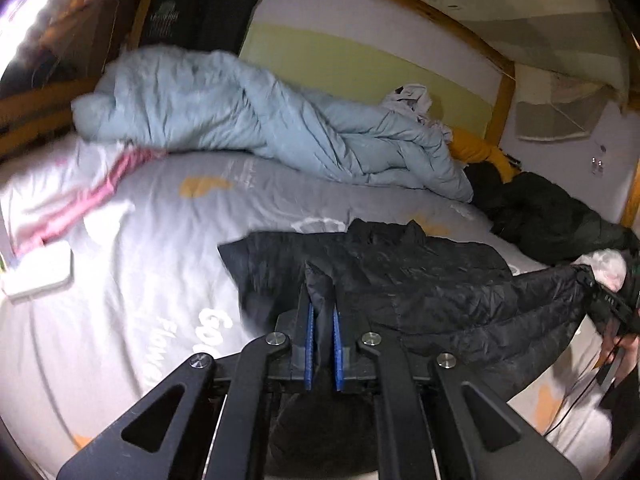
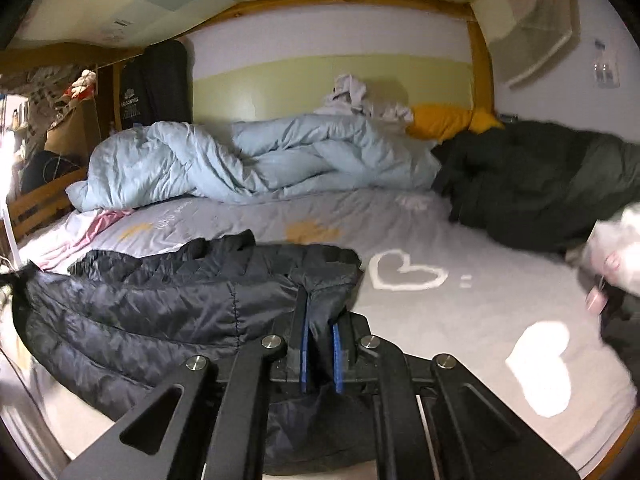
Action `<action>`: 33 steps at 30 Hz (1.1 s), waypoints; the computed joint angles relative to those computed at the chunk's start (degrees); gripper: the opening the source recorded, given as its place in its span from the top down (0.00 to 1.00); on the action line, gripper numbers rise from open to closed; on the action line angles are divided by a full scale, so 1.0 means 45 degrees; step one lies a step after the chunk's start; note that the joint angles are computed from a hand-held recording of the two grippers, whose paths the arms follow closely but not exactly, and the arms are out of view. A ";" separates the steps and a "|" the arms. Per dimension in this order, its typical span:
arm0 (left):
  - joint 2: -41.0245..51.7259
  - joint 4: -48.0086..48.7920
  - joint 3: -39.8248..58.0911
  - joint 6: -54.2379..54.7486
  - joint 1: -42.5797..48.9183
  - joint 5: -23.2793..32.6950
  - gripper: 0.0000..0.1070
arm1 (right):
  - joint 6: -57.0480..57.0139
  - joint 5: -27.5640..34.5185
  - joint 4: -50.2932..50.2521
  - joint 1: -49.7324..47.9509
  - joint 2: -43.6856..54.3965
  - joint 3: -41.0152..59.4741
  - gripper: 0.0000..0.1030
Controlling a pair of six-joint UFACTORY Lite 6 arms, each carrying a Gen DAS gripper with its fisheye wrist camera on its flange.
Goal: Fold large clothes
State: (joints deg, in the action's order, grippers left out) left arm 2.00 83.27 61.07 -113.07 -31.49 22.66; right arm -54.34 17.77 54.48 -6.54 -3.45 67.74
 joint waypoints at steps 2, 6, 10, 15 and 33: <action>0.0175 -0.0634 0.0213 0.0633 0.0144 -0.0078 0.93 | 0.2005 -0.0004 -0.2041 0.0295 0.0486 0.0529 0.91; 0.1122 -0.2029 0.0792 0.1718 0.0855 -0.0638 0.93 | 0.5997 -0.0021 -0.6231 0.0794 0.1611 0.1403 0.91; 0.3717 -0.7359 0.3046 0.6435 0.1854 -0.0107 0.93 | 0.8430 0.0587 -0.9110 0.1077 0.3213 0.2839 0.91; 0.7001 -1.2151 0.5186 1.0515 0.2553 0.0406 0.92 | 1.0032 0.2044 -1.0906 0.1394 0.6320 0.5471 0.91; 0.3195 -0.0607 0.1738 0.1370 -0.3139 0.3855 0.13 | -0.0197 0.0204 -0.0125 0.1231 0.0838 -0.0131 0.17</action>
